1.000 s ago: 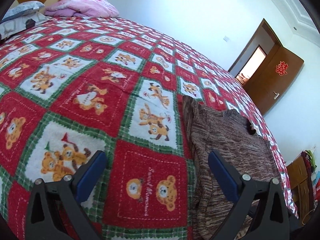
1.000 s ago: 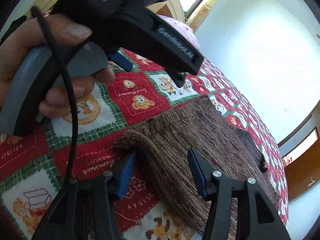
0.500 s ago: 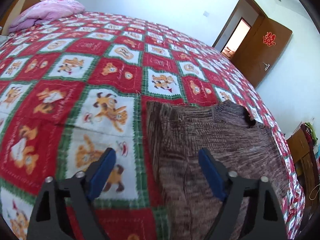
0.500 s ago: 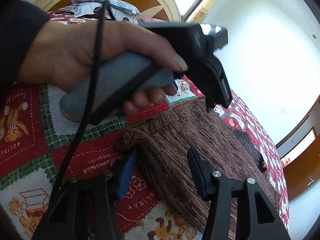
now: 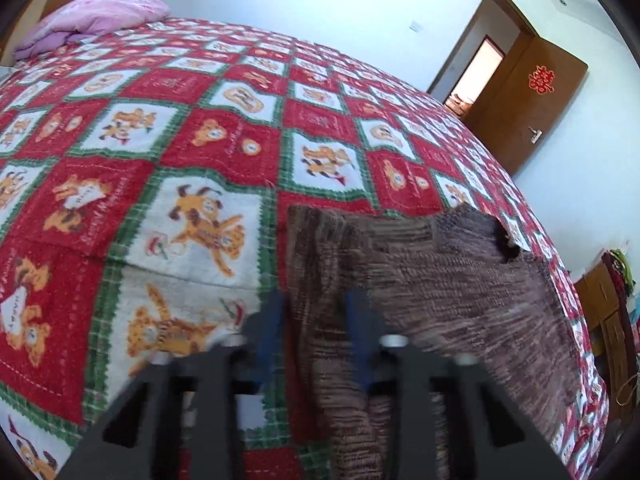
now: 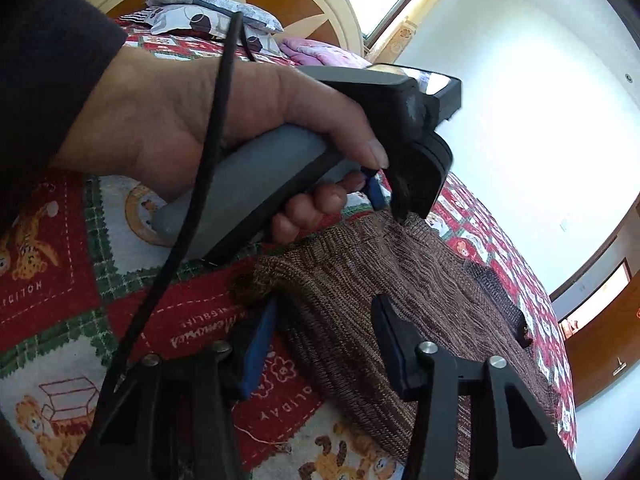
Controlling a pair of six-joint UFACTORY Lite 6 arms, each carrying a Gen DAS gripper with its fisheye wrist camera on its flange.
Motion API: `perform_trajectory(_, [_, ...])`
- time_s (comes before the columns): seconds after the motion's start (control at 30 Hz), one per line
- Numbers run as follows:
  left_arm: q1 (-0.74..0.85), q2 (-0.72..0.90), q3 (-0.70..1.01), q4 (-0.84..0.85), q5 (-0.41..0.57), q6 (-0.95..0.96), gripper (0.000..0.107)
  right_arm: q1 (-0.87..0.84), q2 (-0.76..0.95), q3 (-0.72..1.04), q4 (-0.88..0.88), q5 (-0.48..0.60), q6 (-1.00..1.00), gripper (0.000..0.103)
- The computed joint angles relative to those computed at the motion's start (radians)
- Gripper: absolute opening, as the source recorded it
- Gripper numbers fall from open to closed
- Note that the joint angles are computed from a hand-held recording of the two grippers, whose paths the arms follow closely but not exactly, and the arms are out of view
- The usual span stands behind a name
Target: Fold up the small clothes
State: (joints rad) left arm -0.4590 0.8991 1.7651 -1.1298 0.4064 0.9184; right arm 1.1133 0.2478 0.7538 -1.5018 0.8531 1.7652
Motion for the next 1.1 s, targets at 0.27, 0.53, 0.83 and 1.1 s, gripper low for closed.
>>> perform_trajectory(0.27, [-0.012,-0.050,0.010,0.197,0.017,-0.256,0.008,0.031,-0.136,-0.033,0.109,-0.066,-0.106,0.005])
perform_trajectory(0.53, [-0.037,-0.080,0.055,0.321,0.047,-0.410,0.008,-0.019,-0.544,-0.204,0.254,-0.102,-0.182,0.004])
perform_trajectory(0.83, [-0.090,-0.133,0.066,0.295,0.044,-0.468,0.008,-0.151,-1.015,-0.420,0.422,-0.143,-0.306,0.003])
perform_trajectory(1.1, [-0.174,-0.122,0.186,0.281,0.059,-0.540,0.008,-0.324,-1.429,-0.487,0.740,-0.082,-0.693,0.003])
